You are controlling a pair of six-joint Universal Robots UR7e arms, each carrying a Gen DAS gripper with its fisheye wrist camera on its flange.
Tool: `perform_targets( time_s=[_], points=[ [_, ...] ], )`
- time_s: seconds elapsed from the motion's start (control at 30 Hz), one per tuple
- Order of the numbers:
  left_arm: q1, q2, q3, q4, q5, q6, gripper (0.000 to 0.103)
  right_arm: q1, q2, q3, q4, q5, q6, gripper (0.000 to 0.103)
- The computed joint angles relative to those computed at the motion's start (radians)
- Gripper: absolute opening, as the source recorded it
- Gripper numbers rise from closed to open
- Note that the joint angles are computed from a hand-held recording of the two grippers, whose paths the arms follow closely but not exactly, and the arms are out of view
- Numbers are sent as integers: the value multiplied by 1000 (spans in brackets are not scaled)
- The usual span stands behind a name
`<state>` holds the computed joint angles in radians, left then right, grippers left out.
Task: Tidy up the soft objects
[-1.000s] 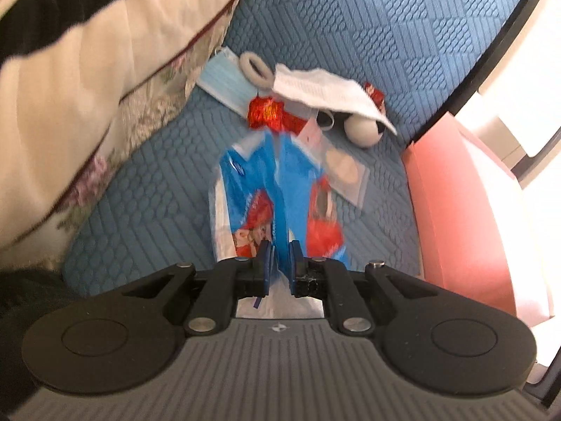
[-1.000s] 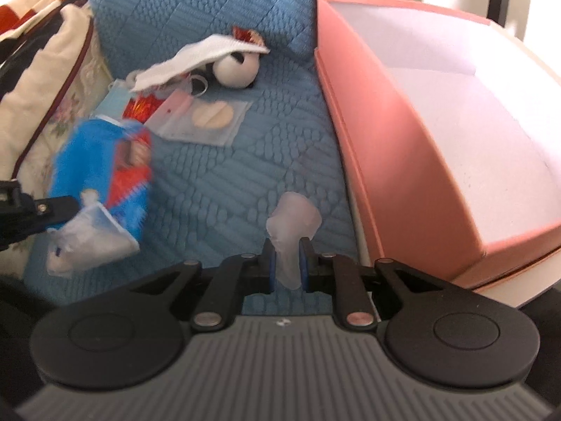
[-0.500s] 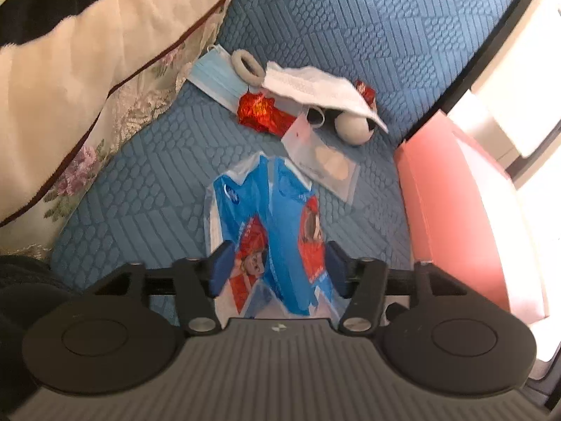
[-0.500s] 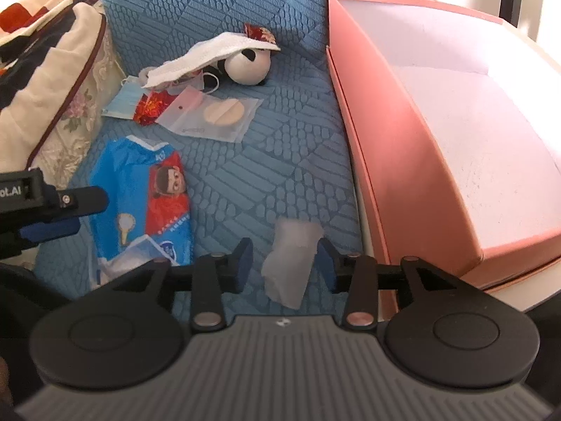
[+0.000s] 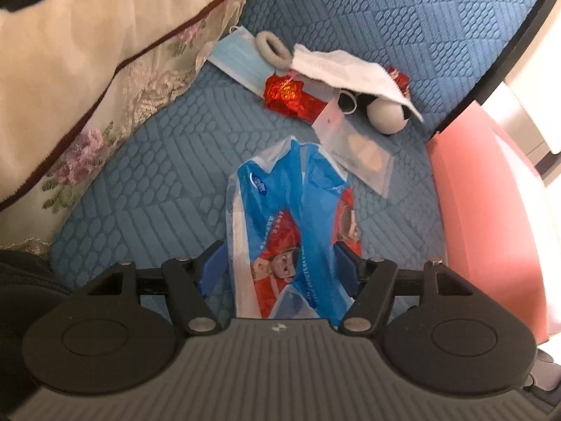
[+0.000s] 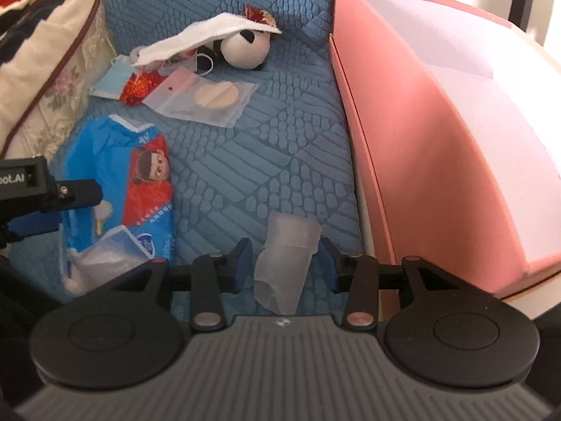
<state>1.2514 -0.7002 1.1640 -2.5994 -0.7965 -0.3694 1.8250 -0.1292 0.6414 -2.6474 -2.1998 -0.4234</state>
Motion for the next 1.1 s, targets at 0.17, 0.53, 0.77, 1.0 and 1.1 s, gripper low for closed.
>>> perform_targets(
  time_s=[0.17, 0.53, 0.77, 1.0, 1.1],
  points=[
    [-1, 13, -13, 15, 12, 4, 71, -1, 19, -24, -6, -10, -8, 43],
    [-4, 26, -19, 42, 35, 5, 58, -7, 7, 0, -28, 22, -49, 37],
    [-5, 11, 4, 10, 21, 21, 24, -5, 3, 0, -27, 24, -71, 23],
    [-26, -12, 41, -37, 22, 28, 18, -3, -43, 60, -47, 63, -60, 22],
    [-39, -25, 59, -64, 27, 36, 18, -5, -80, 106, -58, 111, -56, 22]
  ],
)
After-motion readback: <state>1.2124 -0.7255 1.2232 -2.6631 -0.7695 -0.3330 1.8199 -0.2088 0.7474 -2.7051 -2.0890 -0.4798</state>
